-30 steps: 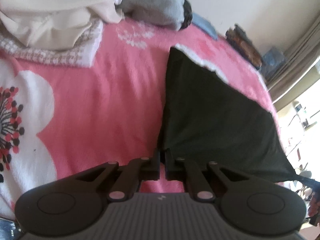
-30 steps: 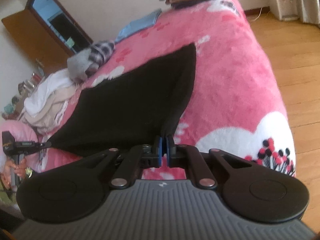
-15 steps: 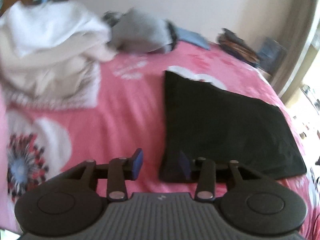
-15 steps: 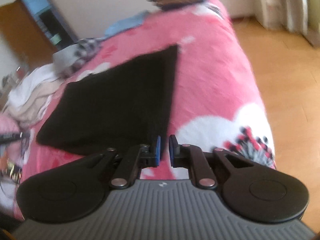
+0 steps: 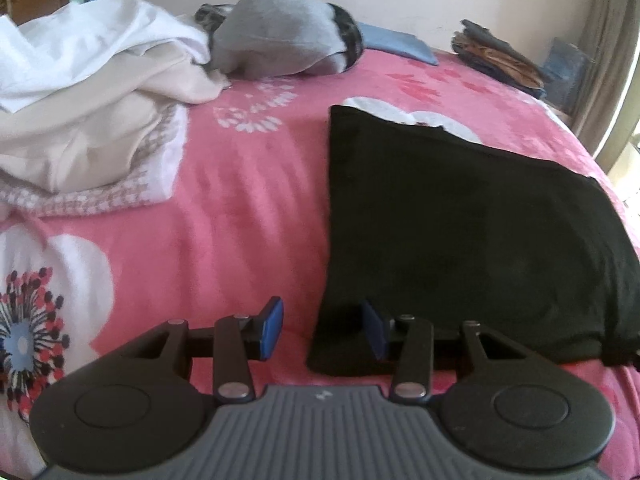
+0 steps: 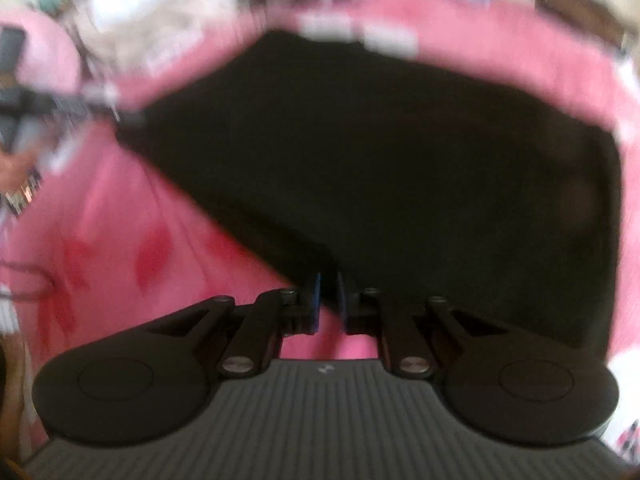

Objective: Fold clothes

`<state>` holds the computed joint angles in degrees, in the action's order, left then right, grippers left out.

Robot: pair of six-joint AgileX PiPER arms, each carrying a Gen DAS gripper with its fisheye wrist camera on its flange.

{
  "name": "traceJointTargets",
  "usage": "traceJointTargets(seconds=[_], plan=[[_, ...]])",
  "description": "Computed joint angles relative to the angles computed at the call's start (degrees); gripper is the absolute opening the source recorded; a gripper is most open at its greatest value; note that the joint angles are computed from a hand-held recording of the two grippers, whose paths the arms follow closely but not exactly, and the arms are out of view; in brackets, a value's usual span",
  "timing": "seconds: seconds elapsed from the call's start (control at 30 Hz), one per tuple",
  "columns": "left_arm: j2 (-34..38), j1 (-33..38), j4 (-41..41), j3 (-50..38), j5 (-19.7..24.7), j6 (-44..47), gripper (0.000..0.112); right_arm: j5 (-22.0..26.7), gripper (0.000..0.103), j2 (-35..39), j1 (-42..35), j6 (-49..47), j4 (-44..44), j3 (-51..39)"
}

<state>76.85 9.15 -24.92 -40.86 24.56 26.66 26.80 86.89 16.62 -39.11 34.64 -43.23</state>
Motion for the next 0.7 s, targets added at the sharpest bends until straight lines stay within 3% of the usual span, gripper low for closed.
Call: traceJointTargets(seconds=[0.1, 0.17, 0.27, 0.37, 0.43, 0.57, 0.7], plan=[[1.8, 1.2, -2.3, -0.8, -0.3, 1.2, 0.045, 7.7, 0.009, -1.3, -2.5, 4.4, -2.1, -2.6], [2.4, 1.6, -3.6, -0.8, -0.7, 2.5, 0.045, 8.9, 0.009, -3.8, -3.0, 1.3, 1.8, -2.8], [3.3, 1.5, -4.3, -0.5, -1.6, 3.0, 0.045, 5.0, 0.009, -3.0, 0.7, -1.7, 4.9, -4.3], [3.7, 1.2, -4.3, -0.1, -2.4, 2.9, 0.045, 1.1, 0.009, 2.7, 6.1, 3.1, -0.4, -6.9], [3.8, 1.5, -5.7, 0.0, -2.4, 3.8, 0.045, 7.2, 0.009, 7.0, 5.8, 7.8, -5.5, -10.2], [4.5, 2.0, -7.5, -0.6, -2.1, 4.9, 0.046, 14.9, 0.009, 4.8, 3.6, 9.0, -5.9, -13.2], [4.9, 1.4, -7.3, -0.5, -2.9, 4.3, 0.047, 9.0, 0.009, 5.3, 5.4, 7.8, -2.7, -13.7]])
